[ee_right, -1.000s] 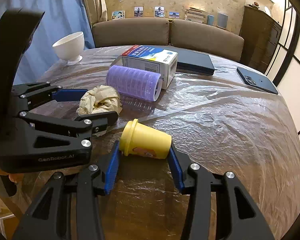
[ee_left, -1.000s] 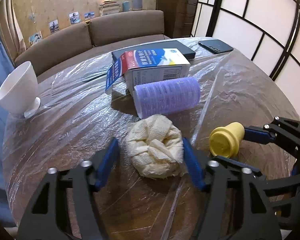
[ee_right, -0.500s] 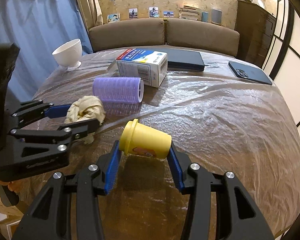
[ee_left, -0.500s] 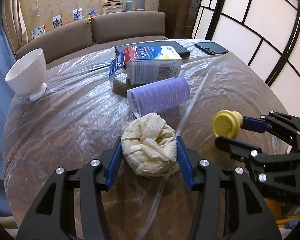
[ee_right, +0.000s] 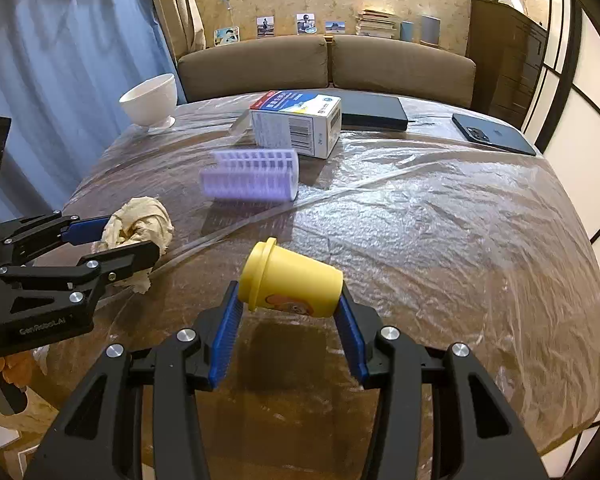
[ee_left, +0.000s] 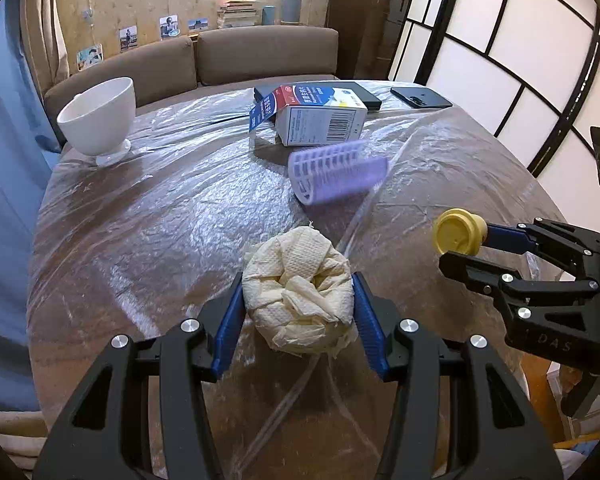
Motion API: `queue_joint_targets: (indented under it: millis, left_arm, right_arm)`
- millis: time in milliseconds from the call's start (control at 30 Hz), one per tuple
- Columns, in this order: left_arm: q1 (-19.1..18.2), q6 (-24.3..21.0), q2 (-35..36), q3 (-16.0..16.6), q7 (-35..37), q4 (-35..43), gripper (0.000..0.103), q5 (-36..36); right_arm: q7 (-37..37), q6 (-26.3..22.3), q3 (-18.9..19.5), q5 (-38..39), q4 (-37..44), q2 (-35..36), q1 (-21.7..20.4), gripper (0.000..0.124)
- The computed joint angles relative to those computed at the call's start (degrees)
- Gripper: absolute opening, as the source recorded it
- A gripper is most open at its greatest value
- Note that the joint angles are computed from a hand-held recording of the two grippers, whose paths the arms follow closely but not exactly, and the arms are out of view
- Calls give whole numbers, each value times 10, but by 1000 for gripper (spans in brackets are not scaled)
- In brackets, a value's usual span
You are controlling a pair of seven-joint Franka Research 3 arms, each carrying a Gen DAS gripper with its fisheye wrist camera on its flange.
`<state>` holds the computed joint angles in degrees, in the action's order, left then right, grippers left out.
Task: Collect trash
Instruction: 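Lift the beige tissue with the left tool while the right tool lifts the yellow cup, then carry the beige tissue in the left tool while the right tool carries the yellow cup over the bin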
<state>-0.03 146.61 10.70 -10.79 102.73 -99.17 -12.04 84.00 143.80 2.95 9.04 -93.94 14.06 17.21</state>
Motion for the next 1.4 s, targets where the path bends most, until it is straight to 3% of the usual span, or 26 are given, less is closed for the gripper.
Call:
queue_joint_targets:
  millis: [400,767,1400]
  left_arm:
    - [-6,10,-53,4,31,-67,52,-59]
    - [-23,15,-87,17,12,-107,52,-54]
    - [-62,38,-137,18,-183,-167,52,78]
  right_arm:
    - [41,17,1,-26,-61,-50,9,45]
    - [9,29,9,5,-101,-85,0,45]
    - [-182,-13,4,145,-152,-140,-27,45]
